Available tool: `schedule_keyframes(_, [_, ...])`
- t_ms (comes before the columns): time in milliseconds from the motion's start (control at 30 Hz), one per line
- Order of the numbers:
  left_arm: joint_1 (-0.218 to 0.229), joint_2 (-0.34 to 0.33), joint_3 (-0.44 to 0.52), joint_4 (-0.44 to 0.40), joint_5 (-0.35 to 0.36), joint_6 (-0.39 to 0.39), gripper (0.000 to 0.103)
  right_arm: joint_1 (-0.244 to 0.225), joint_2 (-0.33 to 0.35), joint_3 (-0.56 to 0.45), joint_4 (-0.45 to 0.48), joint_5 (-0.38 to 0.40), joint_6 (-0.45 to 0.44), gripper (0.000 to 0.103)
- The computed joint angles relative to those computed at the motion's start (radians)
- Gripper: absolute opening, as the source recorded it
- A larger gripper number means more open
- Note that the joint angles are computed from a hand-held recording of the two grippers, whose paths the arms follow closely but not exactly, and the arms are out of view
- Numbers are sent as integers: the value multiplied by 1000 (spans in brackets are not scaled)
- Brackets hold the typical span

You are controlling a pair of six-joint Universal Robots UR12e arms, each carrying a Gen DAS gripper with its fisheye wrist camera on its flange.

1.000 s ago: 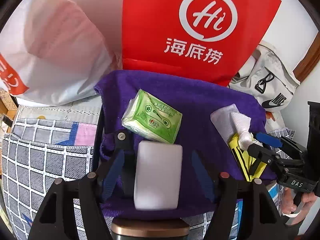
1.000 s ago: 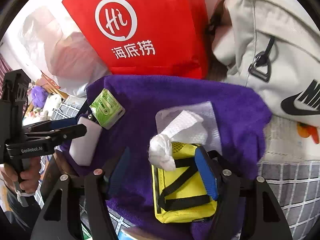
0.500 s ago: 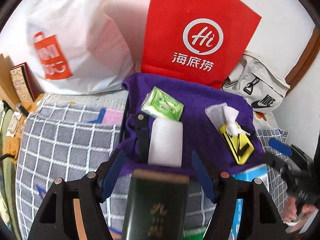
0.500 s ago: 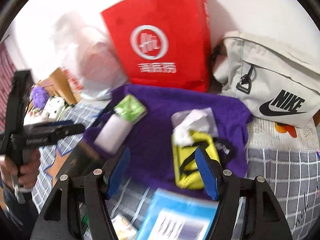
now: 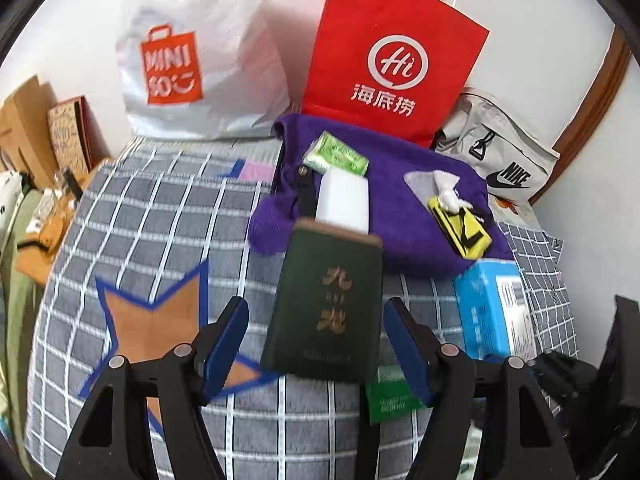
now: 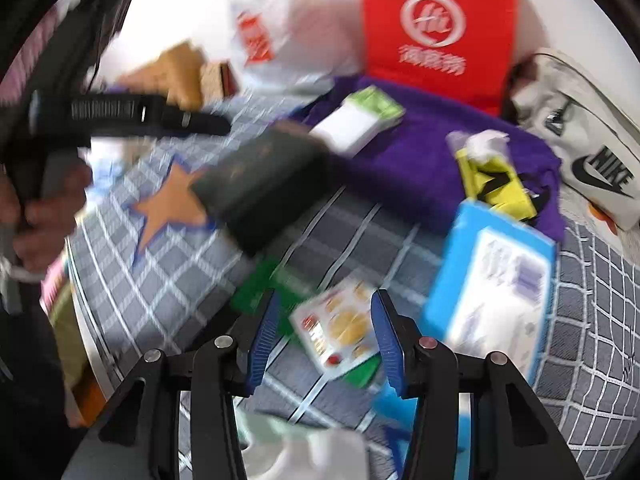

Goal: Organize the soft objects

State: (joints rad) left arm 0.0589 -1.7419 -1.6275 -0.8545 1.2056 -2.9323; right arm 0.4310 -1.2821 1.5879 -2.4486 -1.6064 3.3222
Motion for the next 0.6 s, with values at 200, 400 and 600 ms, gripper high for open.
schedule_keyframes(200, [25, 27, -53, -5, -28, 14, 68, 36, 44, -48, 75, -88, -42, 44])
schedule_keyframes(400, [47, 35, -72, -2, -61, 31, 68, 49, 73, -80, 145, -153, -32, 44])
schedule_keyframes(600, [62, 33, -78, 1, -83, 20, 68, 60, 80, -87, 164, -202, -49, 20])
